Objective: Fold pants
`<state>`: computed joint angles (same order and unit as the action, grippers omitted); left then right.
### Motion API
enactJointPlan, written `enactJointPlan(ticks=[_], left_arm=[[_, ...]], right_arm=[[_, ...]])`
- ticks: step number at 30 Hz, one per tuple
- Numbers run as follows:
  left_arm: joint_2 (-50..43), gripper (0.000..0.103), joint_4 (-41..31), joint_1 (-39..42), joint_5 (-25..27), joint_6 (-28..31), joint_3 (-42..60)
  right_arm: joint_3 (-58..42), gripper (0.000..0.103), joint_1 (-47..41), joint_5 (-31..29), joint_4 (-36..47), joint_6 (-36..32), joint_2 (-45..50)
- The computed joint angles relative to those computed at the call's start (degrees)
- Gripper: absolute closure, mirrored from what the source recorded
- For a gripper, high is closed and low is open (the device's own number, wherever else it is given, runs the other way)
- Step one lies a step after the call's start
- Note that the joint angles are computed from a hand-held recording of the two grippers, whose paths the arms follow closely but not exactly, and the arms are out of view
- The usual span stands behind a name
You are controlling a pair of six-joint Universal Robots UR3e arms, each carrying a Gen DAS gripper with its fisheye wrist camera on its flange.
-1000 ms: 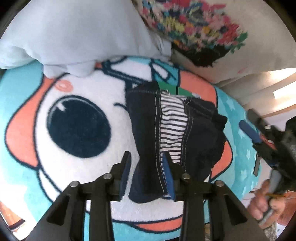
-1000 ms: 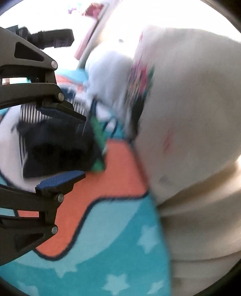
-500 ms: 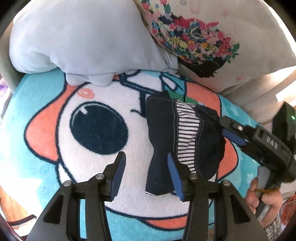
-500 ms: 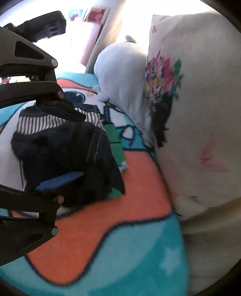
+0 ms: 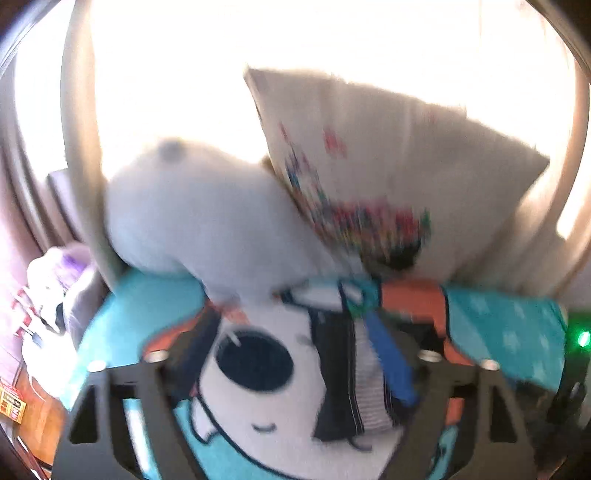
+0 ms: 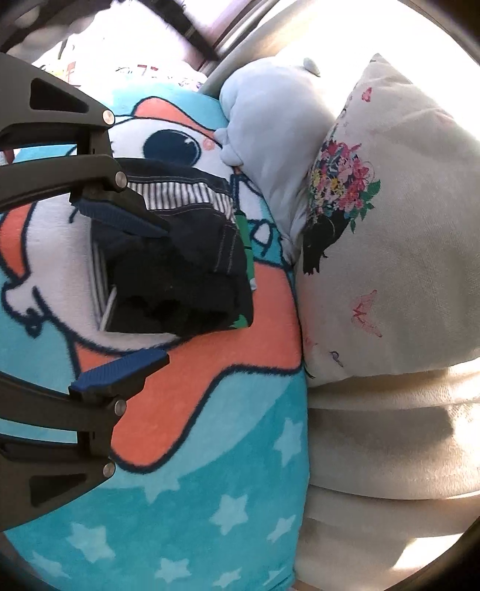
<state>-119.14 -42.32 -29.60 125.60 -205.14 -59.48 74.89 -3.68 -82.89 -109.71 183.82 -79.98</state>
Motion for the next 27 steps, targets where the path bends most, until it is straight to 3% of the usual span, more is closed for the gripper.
enactJointPlan(ticks=[2,4,7,14,19,27], left_arm=[[-0.31,0.000,3.21,-2.21,5.90,1.23,1.23],[-1.44,0.000,5.09,-3.70,10.00,2.88,2.83],[-3.89,0.000,1.69,-5.14,14.05,2.78,6.35],[-4.49,0.000,-14.09,-1.80,1.09,-1.04,8.33],[-4.98,0.000,-19.72,0.45,-6.24,-2.69,8.24],[-5.41,0.000,-21.32,1.42,-9.59,-2.92,8.07]], right_arm=[[0.55,0.035,0.56,-0.13,-0.46,0.05,-0.57],[0.58,0.034,1.36,-0.88,-0.65,-0.79,-1.03],[0.21,0.033,2.82,-1.83,-0.83,-1.96,-0.94],[-0.83,0.031,5.02,-3.52,0.82,-2.87,1.01],[-0.91,0.031,5.80,-5.61,2.14,-2.62,2.36],[-1.17,0.030,6.41,-8.17,3.14,-2.34,4.15]])
